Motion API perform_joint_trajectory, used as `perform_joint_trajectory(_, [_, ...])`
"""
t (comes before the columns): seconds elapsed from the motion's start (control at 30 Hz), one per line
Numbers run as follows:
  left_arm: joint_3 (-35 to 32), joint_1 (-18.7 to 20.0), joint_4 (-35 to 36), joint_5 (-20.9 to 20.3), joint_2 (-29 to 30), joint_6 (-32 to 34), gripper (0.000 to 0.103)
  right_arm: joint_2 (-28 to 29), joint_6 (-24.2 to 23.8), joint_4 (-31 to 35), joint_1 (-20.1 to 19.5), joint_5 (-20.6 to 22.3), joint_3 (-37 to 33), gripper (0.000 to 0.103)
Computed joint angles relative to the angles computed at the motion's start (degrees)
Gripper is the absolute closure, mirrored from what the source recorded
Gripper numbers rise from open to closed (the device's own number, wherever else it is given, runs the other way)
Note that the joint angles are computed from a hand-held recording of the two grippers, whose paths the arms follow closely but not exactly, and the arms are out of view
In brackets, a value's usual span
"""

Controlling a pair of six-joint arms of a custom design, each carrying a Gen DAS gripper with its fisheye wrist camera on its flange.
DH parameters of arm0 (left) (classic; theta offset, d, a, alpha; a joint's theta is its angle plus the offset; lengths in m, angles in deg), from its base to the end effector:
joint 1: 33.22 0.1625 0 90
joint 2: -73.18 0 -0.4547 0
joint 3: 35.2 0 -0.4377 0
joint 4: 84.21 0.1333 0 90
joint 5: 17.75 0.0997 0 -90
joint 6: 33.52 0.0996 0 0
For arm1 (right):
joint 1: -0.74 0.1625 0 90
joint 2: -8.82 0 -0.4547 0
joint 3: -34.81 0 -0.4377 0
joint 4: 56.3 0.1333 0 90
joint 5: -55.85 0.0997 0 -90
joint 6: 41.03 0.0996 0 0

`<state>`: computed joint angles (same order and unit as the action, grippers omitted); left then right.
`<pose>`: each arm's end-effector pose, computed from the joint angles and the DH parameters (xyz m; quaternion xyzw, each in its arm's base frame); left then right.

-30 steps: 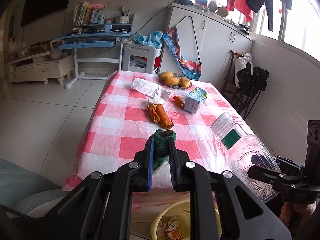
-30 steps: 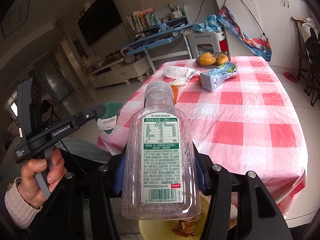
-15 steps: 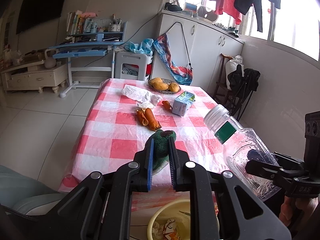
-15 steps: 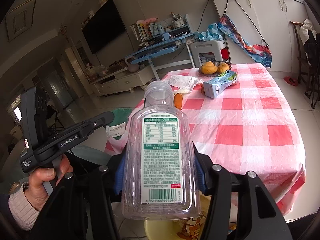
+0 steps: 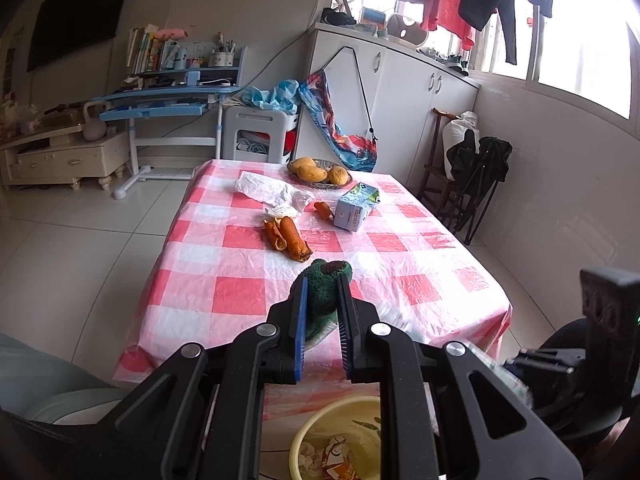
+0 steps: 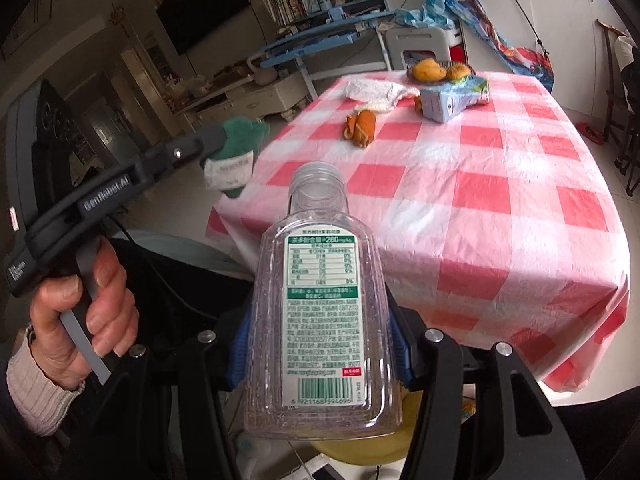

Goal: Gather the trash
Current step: 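Carry the bottle and green item to the yellow basin and open both grippers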

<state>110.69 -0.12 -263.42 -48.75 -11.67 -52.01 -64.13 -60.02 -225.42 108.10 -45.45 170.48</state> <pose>-0.1862 -0.3824 0.2342 0.1645 0.8366 -0.4596 0.2484 0.2450 -0.4024 0.1427 0.2939 -0.9402 0.1405 0.0995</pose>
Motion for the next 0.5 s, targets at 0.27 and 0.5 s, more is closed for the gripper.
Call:
perform_joint_trajectory(0.27, [0.95, -1.38, 3.47, -0.52, -0.51, -2.2, 0.089, 3.78, 0.83, 7.13, 1.44, -8.44, -1.26, 0.048])
perform_joint_trajectory(0.5, [1.59, -2.29, 7.36, -1.51, -1.51, -4.78, 0.089, 4.57, 2.12, 4.27, 1.97, -11.93, -0.86, 0.039])
